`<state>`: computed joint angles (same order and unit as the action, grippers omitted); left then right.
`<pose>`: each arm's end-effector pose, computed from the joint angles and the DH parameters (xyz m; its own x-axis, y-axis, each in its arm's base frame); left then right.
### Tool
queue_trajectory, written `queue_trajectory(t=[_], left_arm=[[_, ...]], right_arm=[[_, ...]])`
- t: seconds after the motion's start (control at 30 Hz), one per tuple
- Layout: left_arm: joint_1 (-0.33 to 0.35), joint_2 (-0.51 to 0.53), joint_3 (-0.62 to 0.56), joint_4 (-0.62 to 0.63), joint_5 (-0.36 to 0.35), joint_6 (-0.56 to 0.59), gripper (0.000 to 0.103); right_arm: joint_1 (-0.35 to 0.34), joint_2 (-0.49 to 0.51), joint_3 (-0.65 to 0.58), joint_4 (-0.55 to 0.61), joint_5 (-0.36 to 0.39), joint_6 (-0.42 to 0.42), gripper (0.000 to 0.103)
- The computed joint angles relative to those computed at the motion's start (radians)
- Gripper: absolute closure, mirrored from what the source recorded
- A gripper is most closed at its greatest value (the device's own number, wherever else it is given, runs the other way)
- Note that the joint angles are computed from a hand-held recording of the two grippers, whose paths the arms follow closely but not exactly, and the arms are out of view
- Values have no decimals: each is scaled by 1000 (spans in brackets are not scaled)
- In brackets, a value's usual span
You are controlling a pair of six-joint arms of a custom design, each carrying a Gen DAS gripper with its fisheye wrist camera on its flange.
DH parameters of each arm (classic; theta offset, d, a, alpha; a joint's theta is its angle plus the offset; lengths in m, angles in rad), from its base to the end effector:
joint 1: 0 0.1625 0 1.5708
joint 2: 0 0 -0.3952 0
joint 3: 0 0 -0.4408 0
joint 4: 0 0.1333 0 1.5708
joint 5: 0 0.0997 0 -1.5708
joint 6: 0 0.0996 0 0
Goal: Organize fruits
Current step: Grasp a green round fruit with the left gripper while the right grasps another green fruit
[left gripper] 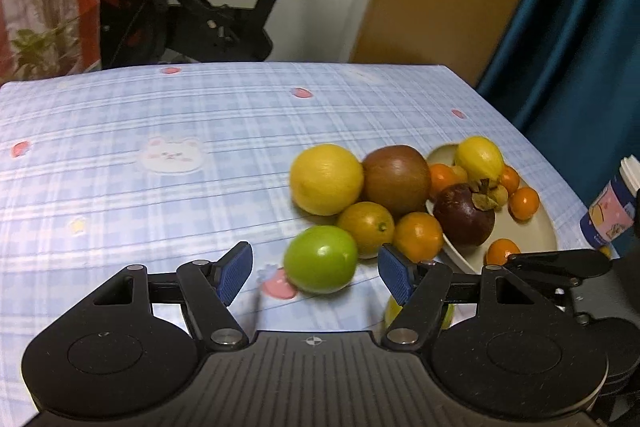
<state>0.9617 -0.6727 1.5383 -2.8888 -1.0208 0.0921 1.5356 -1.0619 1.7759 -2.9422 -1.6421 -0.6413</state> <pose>-0.2608 -0.6979 0.0403 -0.7791 0.3669 -0.5083 0.5887 0.7069 -0.3920 0.1027 -0.6693 0.2012 -0.8142 -0.4103 0.4108 -0.5731 0.6809 -0.4559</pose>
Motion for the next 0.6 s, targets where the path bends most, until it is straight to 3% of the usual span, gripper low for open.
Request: queue_trajectory(t=[0.37, 0.5, 0.6], left_arm=[[30, 61, -62, 21, -31, -36, 33], [34, 60, -56, 14, -33, -40, 51], [39, 49, -41, 2, -41, -51, 51]], right_arm=[[-23, -44, 36, -42, 19, 30, 54], [-27, -51, 46, -50, 27, 32, 54], [-28, -50, 48, -60, 29, 39, 54]])
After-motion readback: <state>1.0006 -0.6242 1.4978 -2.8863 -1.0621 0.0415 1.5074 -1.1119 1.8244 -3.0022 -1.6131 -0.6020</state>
